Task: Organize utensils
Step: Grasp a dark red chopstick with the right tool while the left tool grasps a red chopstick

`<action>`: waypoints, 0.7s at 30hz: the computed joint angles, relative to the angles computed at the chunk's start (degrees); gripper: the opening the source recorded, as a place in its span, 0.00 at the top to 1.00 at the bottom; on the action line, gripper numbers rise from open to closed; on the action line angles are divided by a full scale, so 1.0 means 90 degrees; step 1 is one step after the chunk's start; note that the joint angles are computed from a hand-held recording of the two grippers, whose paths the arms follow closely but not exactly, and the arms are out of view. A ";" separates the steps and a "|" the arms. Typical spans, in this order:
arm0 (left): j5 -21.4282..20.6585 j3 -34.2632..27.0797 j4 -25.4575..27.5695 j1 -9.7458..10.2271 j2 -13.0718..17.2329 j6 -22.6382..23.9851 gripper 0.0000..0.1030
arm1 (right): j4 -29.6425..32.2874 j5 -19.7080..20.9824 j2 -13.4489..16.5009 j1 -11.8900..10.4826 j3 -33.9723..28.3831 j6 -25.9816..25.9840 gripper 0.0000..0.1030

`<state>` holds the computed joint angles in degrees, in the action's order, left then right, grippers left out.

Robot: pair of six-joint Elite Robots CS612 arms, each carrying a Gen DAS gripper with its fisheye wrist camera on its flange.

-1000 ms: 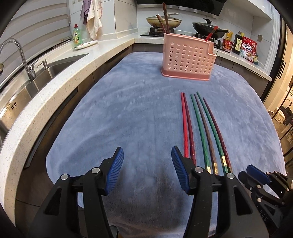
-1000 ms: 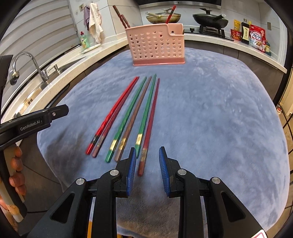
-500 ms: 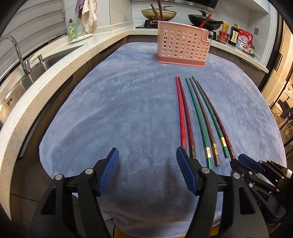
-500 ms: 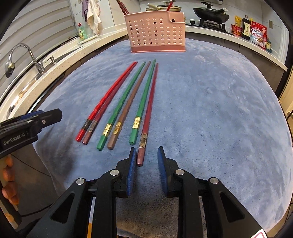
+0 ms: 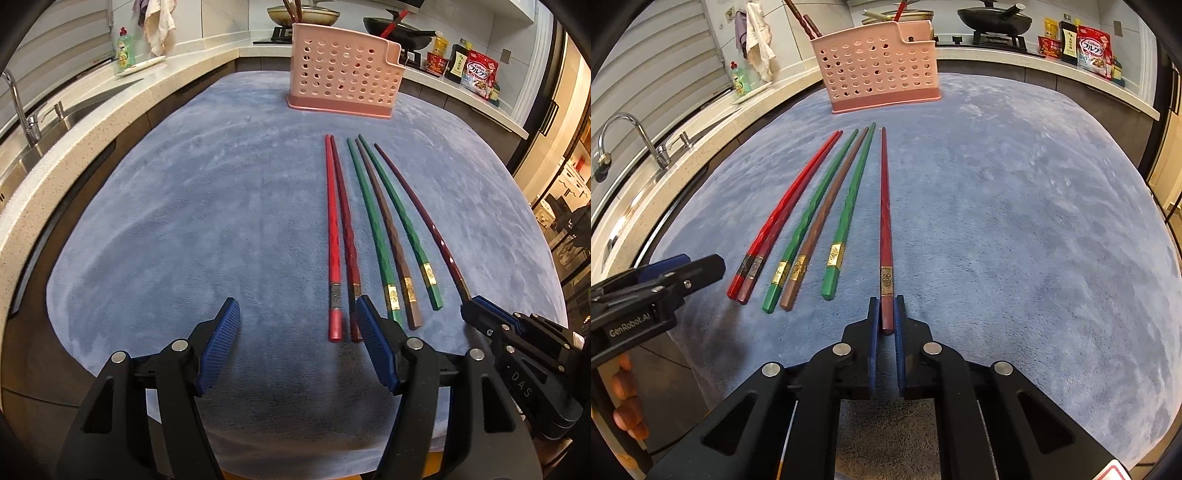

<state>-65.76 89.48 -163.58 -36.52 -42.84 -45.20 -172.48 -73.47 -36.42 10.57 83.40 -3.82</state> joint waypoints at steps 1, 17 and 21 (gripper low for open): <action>-0.0026 -0.0018 0.0002 0.0004 0.0013 -0.0005 0.40 | -0.0004 0.0005 0.0003 -0.0004 -0.0001 0.0013 0.93; 0.0148 -0.0251 0.0483 0.0010 0.0187 -0.0123 0.58 | -0.0011 0.0090 0.0009 -0.0028 0.0008 0.0087 0.93; 0.0071 -0.0201 0.0347 0.0027 0.0163 -0.0049 0.81 | -0.0007 0.0083 0.0008 -0.0027 0.0006 0.0080 0.93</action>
<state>-65.12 87.68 -160.46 -36.27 -41.37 -45.64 -172.54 -72.72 -36.34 10.33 83.45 -3.10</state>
